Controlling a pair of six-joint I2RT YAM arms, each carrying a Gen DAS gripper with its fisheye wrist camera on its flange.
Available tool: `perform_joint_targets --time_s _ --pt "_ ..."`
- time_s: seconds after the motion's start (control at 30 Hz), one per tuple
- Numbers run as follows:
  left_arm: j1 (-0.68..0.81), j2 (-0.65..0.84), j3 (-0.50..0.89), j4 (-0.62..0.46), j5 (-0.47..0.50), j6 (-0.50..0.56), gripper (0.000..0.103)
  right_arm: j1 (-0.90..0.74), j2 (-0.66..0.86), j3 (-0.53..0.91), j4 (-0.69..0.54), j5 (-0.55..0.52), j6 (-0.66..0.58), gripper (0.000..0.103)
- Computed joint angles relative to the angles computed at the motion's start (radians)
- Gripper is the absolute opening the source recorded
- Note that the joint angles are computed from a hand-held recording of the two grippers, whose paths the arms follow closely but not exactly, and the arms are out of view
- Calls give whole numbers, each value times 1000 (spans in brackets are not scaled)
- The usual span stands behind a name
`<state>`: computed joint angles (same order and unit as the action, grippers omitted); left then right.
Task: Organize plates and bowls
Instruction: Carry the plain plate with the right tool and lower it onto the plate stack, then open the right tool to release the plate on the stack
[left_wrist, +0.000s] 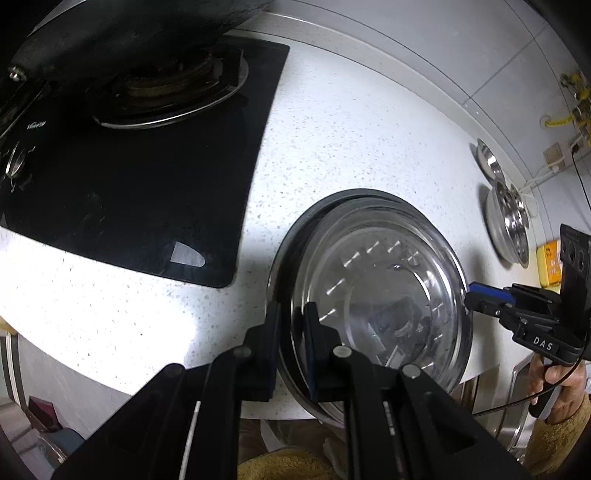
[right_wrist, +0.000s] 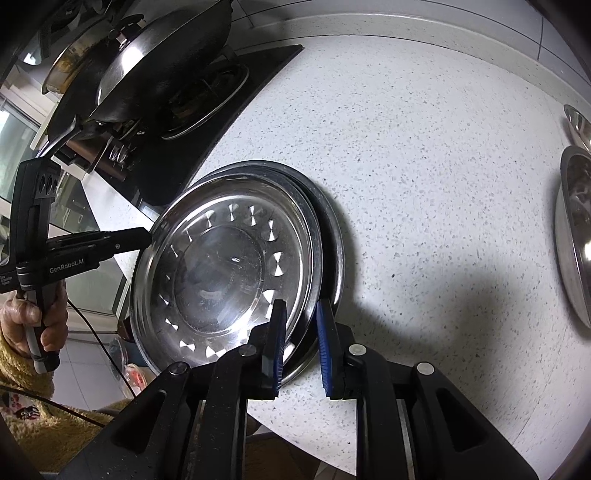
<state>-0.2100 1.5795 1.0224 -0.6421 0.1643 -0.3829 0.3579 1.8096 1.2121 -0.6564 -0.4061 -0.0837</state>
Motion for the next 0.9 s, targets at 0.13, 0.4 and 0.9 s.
perform_joint_targets --time_s 0.13,0.4,0.9 --pt "8 -6 1 -3 -10 -22 19 -8 7 14 -7 -9 -20 24" --pt "-8 -53 -7 -6 -72 -96 32 -33 -1 19 -17 -23 -71 33" --pt "-235 -94 77 4 -138 -278 69 -203 -172 -81 -46 -38 -196 55"
